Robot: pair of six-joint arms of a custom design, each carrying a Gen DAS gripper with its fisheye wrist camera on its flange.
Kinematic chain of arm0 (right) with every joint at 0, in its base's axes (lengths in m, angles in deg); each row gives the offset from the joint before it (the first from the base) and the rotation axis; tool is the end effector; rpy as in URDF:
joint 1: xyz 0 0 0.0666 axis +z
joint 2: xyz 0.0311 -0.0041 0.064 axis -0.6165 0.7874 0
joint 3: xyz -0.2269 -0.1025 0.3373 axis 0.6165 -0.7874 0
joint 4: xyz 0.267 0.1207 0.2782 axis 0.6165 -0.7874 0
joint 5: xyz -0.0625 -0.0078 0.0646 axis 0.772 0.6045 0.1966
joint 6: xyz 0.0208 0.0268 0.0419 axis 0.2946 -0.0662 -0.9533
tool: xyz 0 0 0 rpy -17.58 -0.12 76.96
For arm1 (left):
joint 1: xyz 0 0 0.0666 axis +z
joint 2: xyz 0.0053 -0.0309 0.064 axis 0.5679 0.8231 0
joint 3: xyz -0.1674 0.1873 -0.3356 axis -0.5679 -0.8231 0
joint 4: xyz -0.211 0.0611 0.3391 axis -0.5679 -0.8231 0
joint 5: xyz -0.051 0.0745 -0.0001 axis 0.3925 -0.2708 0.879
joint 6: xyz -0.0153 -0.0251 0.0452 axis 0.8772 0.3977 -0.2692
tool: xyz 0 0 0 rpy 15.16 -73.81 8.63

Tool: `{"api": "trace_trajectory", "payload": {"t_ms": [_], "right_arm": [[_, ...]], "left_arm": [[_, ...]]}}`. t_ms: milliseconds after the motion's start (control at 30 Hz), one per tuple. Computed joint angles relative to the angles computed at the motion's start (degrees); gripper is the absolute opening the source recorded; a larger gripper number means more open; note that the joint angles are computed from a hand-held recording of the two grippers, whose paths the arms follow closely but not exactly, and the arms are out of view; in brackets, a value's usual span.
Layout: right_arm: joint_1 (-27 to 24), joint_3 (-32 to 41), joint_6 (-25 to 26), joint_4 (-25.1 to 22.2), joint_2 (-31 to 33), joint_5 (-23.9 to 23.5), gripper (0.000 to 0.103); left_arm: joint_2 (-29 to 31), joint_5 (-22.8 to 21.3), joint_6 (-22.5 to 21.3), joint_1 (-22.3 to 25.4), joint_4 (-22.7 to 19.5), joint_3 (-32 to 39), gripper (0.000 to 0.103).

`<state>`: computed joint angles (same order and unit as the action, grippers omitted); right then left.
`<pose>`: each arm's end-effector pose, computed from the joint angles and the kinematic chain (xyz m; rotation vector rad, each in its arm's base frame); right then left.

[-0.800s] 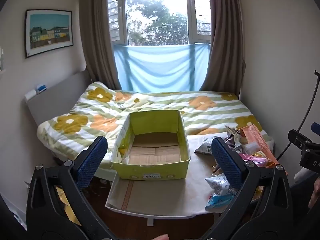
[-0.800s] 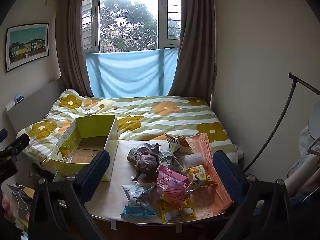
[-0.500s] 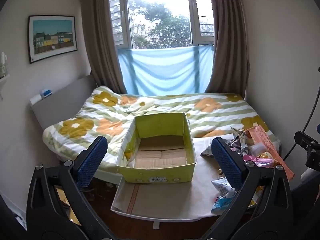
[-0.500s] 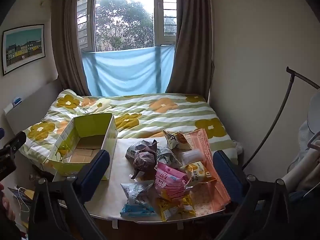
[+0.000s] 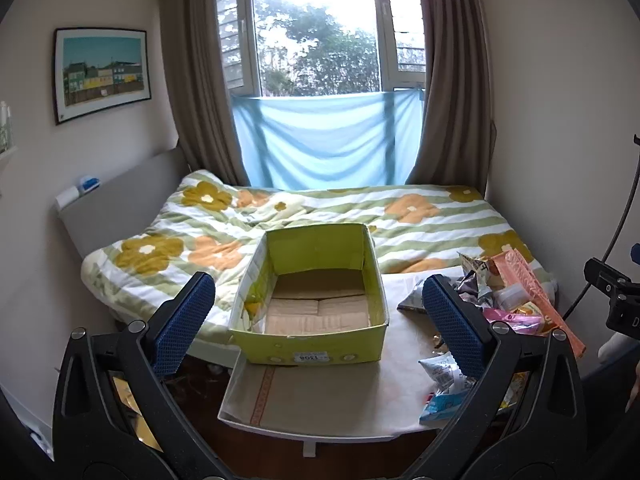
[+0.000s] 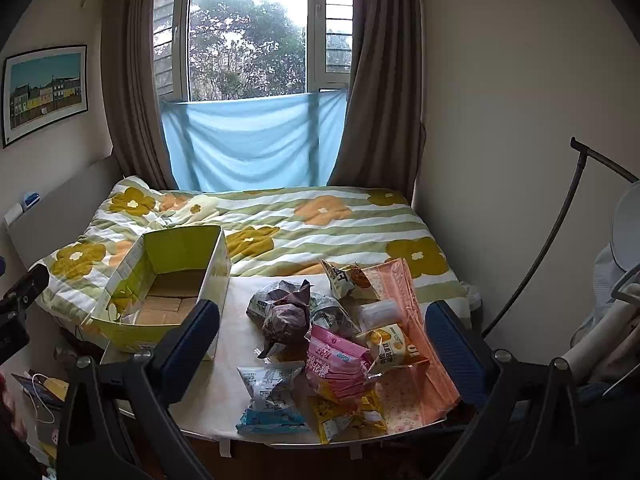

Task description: Organize snacks

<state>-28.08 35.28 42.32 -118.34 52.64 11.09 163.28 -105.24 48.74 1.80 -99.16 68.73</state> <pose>0.5792 0.1030 0.6461 -0.2526 2.1579 0.1249 0.5066 -0.2949 0.6377 -0.3417 2.0086 0.3376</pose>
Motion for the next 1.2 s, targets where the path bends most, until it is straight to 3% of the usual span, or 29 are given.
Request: {"api": "trace_trajectory", "payload": {"t_ms": [300,1200], "right_arm": [[-0.1,-0.2,0.2,0.1,0.1,0.0,0.103],[-0.1,0.1,-0.3,-0.4,0.1,0.4,0.103]], "left_arm": [[-0.1,4.2,0.6,0.7,-0.2,-0.2,0.103],[-1.0,5.9,-1.1,0.5,1.4,-1.0,0.103]]}}
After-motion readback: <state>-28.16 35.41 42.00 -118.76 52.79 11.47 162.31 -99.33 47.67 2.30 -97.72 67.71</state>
